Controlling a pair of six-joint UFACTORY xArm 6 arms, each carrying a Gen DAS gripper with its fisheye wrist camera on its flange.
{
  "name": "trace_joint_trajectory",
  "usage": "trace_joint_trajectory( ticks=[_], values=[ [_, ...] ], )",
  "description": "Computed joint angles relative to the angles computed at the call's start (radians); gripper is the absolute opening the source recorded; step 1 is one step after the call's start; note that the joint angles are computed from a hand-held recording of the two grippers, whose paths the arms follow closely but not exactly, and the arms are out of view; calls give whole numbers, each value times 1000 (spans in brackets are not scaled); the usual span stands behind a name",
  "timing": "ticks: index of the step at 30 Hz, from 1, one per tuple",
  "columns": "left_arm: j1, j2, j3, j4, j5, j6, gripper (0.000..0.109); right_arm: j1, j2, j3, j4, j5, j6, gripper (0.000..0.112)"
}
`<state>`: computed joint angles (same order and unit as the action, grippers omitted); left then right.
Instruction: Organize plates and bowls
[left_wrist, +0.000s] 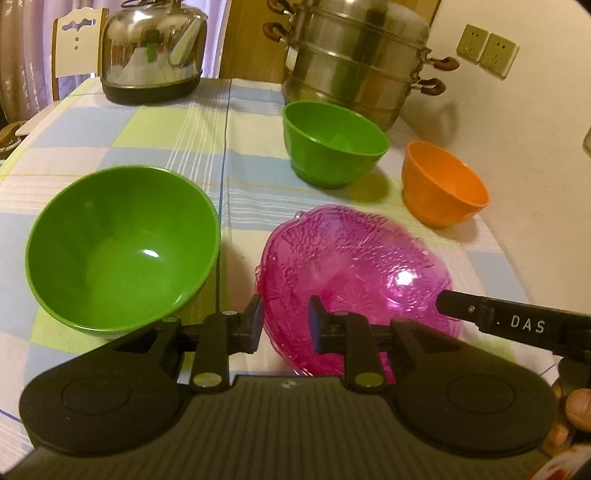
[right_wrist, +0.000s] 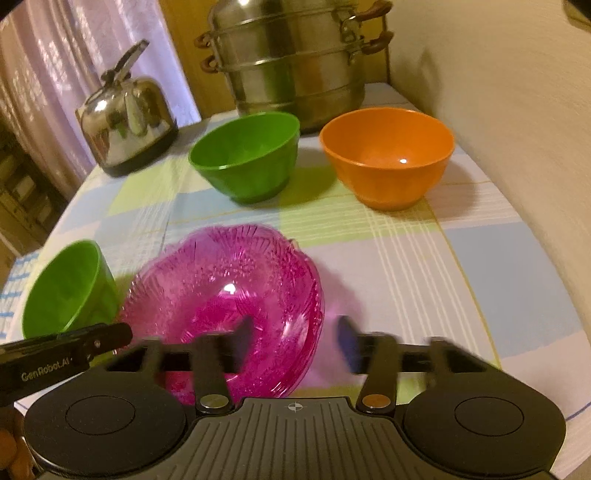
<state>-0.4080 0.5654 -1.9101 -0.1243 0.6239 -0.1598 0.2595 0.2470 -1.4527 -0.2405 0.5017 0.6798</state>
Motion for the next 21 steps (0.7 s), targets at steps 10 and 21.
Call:
trace_joint_trajectory(
  ticks=[10,21],
  values=[
    [-5,-157,185,-69,-42,31,25,20,-148,141,-15,5,143,55],
    [6,-344,392,-86,-48,31,28,97,-297,254,-77,67,266,56]
  ],
)
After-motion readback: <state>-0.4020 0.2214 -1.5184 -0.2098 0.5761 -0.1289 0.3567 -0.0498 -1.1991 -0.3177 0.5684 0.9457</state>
